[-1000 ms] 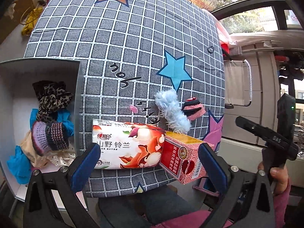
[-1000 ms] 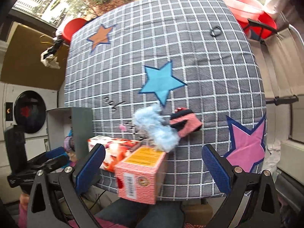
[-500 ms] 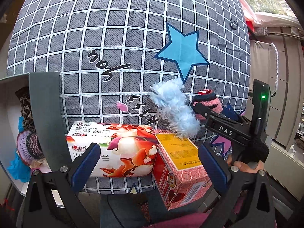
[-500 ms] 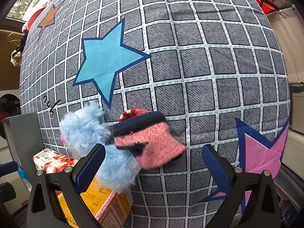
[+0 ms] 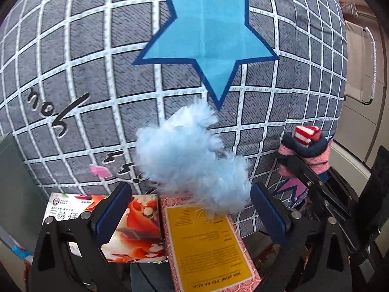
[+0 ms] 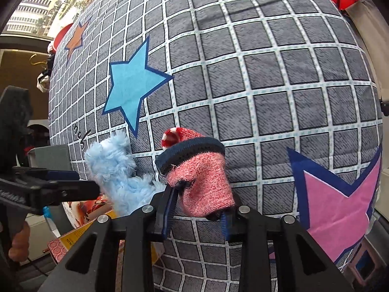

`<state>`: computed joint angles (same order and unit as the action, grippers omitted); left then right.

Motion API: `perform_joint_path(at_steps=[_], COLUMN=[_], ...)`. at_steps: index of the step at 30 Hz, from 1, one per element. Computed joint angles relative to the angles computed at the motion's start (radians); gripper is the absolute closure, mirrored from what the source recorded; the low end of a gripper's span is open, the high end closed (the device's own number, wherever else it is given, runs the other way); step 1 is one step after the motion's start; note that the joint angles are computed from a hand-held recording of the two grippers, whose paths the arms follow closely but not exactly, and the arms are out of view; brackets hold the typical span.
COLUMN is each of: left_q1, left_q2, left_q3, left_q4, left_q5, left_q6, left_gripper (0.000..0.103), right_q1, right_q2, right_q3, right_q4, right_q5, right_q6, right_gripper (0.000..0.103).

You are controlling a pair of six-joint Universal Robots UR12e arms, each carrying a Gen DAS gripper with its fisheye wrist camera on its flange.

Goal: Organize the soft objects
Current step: 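Grasp the light-blue fluffy duster with left tool while right tool grasps the pink-navy sock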

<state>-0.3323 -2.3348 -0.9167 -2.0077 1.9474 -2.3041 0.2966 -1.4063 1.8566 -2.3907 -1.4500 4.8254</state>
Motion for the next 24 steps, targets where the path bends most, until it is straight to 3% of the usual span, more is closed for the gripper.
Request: perform_joint_path(at_steps=[3, 6, 11, 13, 18, 24], left_q1=[-0.01, -0.019, -0.022, -0.018, 0.0, 0.056], left_q2=[0.007, 0.014, 0.03, 0.049, 0.136, 0.2], left_q3=[-0.039, -0.076, -0.114, -0.132, -0.212, -0.21], left_q4=[0.008, 0.031, 0.072, 0.107, 0.311, 0.385], left_q5=[0.043, 0.095, 0.132, 0.093, -0.049, -0.265], left_q6=[0.01, 0.009, 0.033, 0.1, 0.291, 0.369], left_gripper=[0.005, 0.014, 0.055, 0.075, 0.077, 0.077], right_q1=[0.016, 0.026, 0.033, 0.033, 0.033, 0.036], right_q2=[-0.018, -0.027, -0.014, -0.012, -0.017, -0.011], right_q3=[0.022, 0.033, 0.009, 0.001, -0.028, -0.087], right_q4=[-0.028, -0.053, -0.062, -0.061, -0.015, 0.045], right_q5=[-0.024, -0.038, -0.066, -0.078, -0.114, -0.139], right_q6=[0.048, 0.079, 0.084, 0.08, 0.049, -0.009], right_gripper=[0.071, 0.071, 0.07, 0.071, 0.07, 0.07])
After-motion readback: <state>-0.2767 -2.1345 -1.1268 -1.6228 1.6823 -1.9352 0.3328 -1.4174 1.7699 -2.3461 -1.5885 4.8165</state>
